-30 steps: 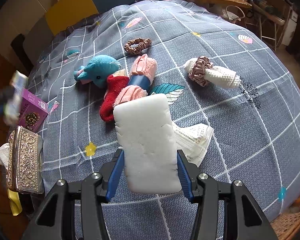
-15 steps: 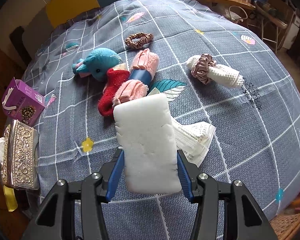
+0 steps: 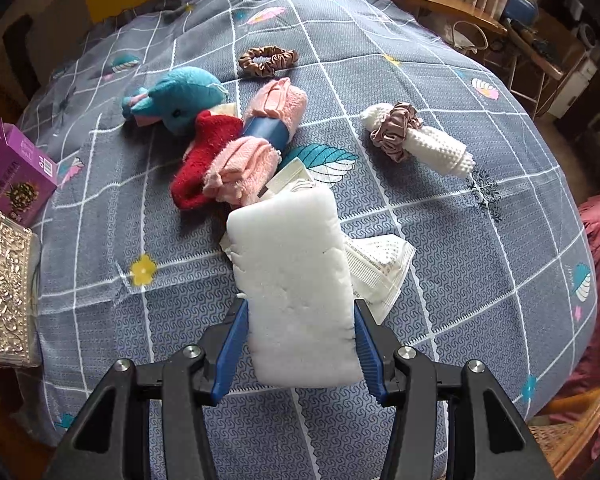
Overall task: Organize soft objects
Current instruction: 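Carry the Tempo pack over the gold tray while the right gripper lifts the sponge, then release the Tempo pack into the tray while the right gripper carries the sponge over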
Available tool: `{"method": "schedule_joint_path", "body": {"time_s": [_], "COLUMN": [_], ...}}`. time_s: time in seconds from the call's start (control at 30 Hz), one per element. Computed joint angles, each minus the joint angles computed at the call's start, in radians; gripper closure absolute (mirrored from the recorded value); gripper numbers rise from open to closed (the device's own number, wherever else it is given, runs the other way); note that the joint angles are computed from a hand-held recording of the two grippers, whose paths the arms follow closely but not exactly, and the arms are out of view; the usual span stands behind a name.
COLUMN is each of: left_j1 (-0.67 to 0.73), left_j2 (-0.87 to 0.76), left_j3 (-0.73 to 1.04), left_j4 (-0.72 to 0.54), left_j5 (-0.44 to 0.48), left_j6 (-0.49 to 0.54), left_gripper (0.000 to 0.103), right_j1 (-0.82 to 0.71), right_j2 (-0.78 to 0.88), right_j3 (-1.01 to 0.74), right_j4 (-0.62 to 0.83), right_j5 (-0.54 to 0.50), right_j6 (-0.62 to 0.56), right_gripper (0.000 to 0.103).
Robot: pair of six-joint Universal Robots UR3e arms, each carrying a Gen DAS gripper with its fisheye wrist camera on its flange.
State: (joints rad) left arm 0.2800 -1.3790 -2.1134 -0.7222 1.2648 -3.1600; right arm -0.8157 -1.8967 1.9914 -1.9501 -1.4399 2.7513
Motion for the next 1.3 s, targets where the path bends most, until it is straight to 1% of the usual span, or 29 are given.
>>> {"method": "schedule_joint_path", "body": {"time_s": [0.07,0.1,0.13,0.23,0.3,0.37,0.47,0.57,0.63,0.7,0.8,0.87,0.93,1.07,1.3], "left_j1": [-0.018,-0.03,-0.039,-0.046,-0.043,-0.057,-0.068,-0.085,-0.093,-0.085,-0.066,-0.052,-0.031,0.011,0.08], "left_j2": [0.009,0.013,0.021,0.059,0.07,0.086,0.103,0.126,0.141,0.153,0.171,0.188,0.208,0.244,0.314], "left_j3": [-0.028,-0.035,-0.045,-0.064,-0.057,-0.051,-0.036,-0.034,-0.035,-0.034,-0.042,-0.053,-0.064,-0.084,-0.115], "left_j4": [0.031,0.045,0.059,0.069,0.062,0.066,0.066,0.074,0.08,0.071,0.056,0.048,0.036,0.023,0.006], "left_j5": [0.01,0.022,0.03,0.037,0.027,0.045,0.052,0.074,0.087,0.081,0.072,0.064,0.056,0.047,0.02], "left_j6": [-0.014,-0.025,-0.029,-0.034,-0.027,-0.037,-0.038,-0.029,-0.018,-0.015,-0.011,-0.005,0.002,0.001,0.017], "left_gripper": [0.033,0.027,0.026,0.026,0.026,0.026,0.026,0.026,0.026,0.026,0.026,0.026,0.026,0.026,0.026], "right_j1": [0.016,0.023,0.029,0.064,0.091,0.133,0.227,0.345,0.413,0.482,0.581,0.65,0.728,0.885,1.137], "right_j2": [0.006,0.009,0.016,0.048,0.071,0.103,0.184,0.311,0.394,0.473,0.579,0.64,0.686,0.745,0.851], "right_j3": [-0.002,-0.003,-0.007,-0.028,-0.06,-0.112,-0.229,-0.404,-0.531,-0.669,-0.869,-0.995,-1.084,-1.173,-1.249], "right_j4": [-0.008,-0.009,-0.01,-0.03,-0.036,-0.036,-0.056,-0.058,-0.047,-0.023,0.008,0.031,0.037,0.042,0.077], "right_j5": [-0.021,-0.03,-0.04,-0.077,-0.08,-0.077,-0.077,-0.088,-0.077,-0.061,-0.004,0.044,0.075,0.106,0.131], "right_j6": [0.003,0.004,0.005,0.023,0.049,0.08,0.141,0.219,0.267,0.309,0.36,0.373,0.373,0.358,0.339], "right_gripper": [0.051,0.051,0.051,0.051,0.051,0.051,0.051,0.051,0.051,0.051,0.051,0.051,0.051,0.05,0.049]}}
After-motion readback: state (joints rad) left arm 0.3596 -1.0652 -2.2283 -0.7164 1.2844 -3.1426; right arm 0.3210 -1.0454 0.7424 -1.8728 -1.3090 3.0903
